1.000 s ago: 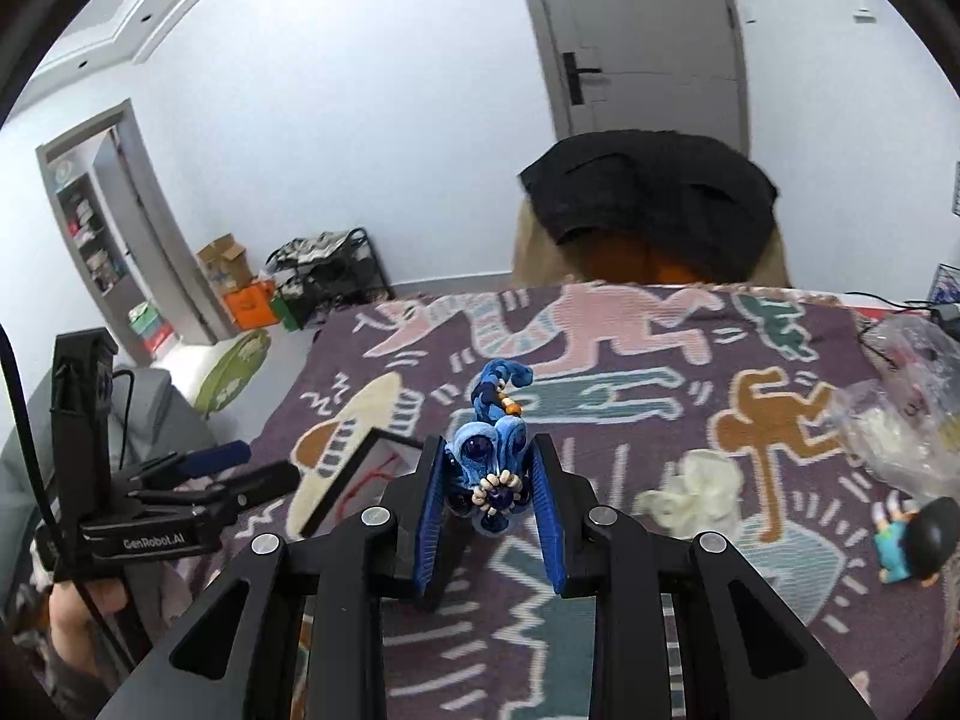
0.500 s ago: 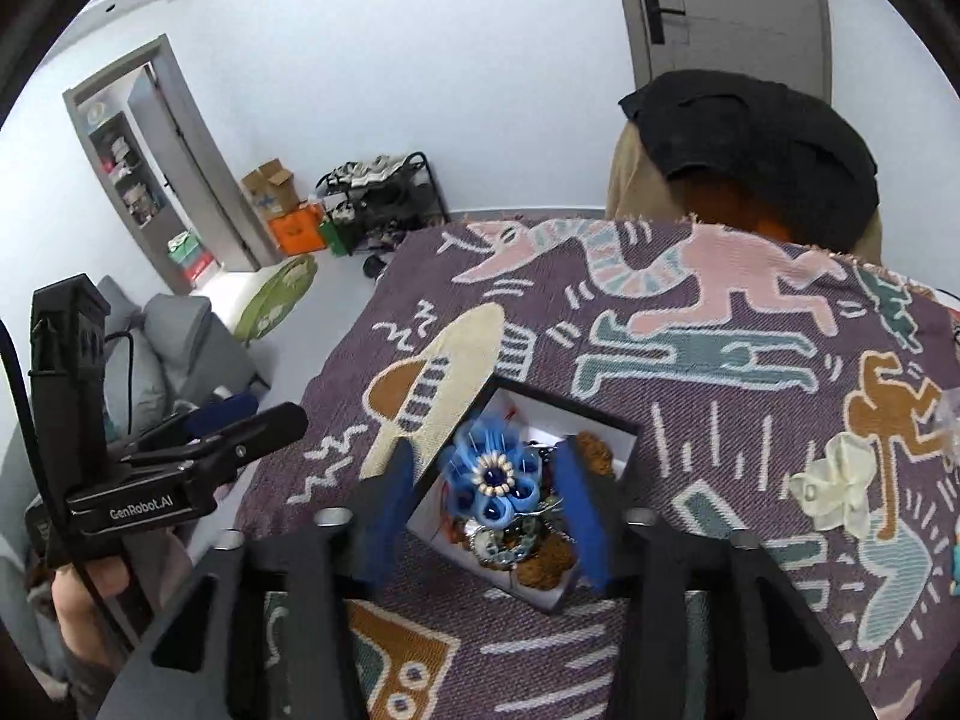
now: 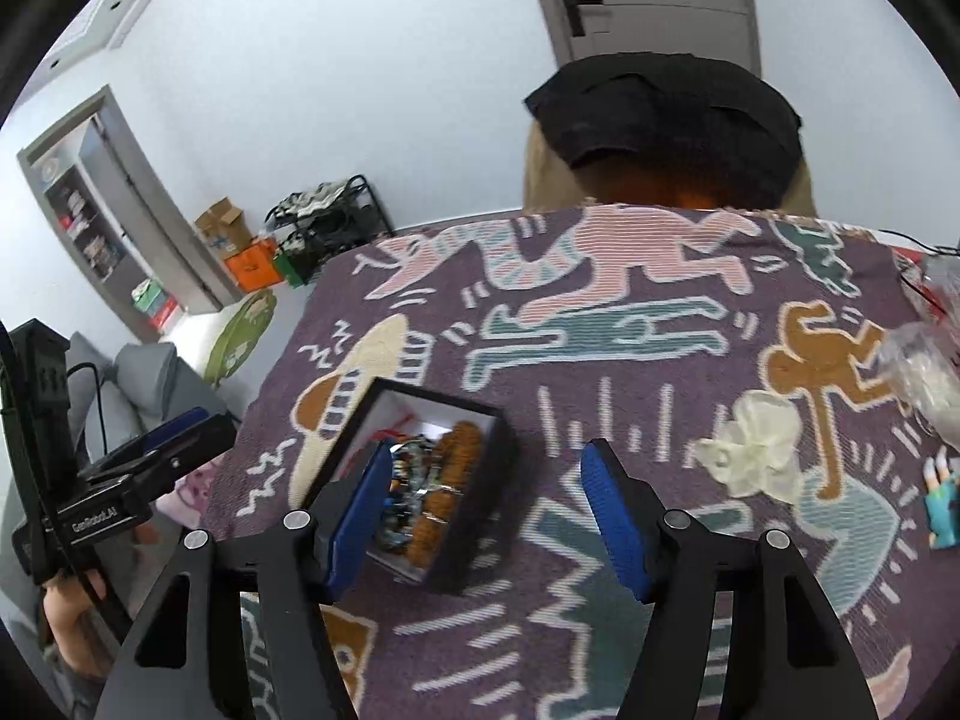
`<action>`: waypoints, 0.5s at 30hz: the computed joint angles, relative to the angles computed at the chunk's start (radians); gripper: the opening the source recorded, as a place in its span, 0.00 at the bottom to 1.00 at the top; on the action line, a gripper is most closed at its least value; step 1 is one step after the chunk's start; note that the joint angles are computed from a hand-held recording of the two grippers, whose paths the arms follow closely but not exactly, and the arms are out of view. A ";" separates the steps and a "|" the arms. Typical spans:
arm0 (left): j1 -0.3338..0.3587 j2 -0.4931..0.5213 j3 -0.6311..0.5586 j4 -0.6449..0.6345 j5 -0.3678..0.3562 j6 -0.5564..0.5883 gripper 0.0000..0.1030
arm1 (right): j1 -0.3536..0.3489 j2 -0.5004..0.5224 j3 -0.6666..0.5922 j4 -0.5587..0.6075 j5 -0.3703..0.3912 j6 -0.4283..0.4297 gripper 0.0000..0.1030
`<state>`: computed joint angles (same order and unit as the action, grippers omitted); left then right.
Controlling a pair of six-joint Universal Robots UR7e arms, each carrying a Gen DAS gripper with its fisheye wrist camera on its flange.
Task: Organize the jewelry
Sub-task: 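Drop the hoop and blue flower clip into the black box, opening both tools, then grasp the cream fabric flower with the right tool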
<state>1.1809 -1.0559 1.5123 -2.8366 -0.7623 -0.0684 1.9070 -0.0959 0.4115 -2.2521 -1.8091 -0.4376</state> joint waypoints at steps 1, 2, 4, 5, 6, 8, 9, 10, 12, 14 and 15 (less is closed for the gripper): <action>-0.003 0.008 -0.007 0.003 0.000 0.000 0.90 | -0.004 -0.010 0.014 -0.013 -0.003 0.000 0.63; -0.005 0.017 -0.016 0.008 -0.002 0.002 0.90 | -0.009 -0.022 0.030 -0.026 -0.006 0.002 0.63; -0.012 0.036 -0.033 0.016 -0.005 0.006 0.90 | -0.020 -0.039 0.046 -0.040 -0.011 0.008 0.63; -0.015 0.045 -0.042 0.021 -0.004 0.008 0.90 | -0.025 -0.043 0.047 -0.042 -0.011 0.012 0.63; -0.019 0.056 -0.053 0.024 -0.005 0.012 0.90 | -0.032 -0.052 0.056 -0.049 -0.013 0.018 0.63; -0.024 0.078 -0.073 0.030 -0.007 0.019 0.90 | -0.043 -0.067 0.072 -0.057 -0.017 0.025 0.63; -0.027 0.087 -0.083 0.035 -0.010 0.019 0.90 | -0.048 -0.073 0.077 -0.060 -0.020 0.027 0.63; -0.030 0.099 -0.096 0.042 -0.016 0.022 0.90 | -0.053 -0.078 0.080 -0.063 -0.022 0.029 0.63; -0.036 0.119 -0.115 0.046 -0.019 0.031 0.90 | -0.062 -0.085 0.083 -0.070 -0.030 0.033 0.63; -0.043 0.139 -0.135 0.053 -0.020 0.040 0.90 | -0.072 -0.089 0.078 -0.069 -0.032 0.038 0.63; -0.045 0.148 -0.144 0.058 -0.021 0.043 0.90 | -0.076 -0.091 0.074 -0.065 -0.031 0.041 0.63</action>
<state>1.1358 -0.9082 1.3679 -2.7788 -0.7835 -0.0250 1.8307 -0.1865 0.4859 -2.3170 -1.8403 -0.3963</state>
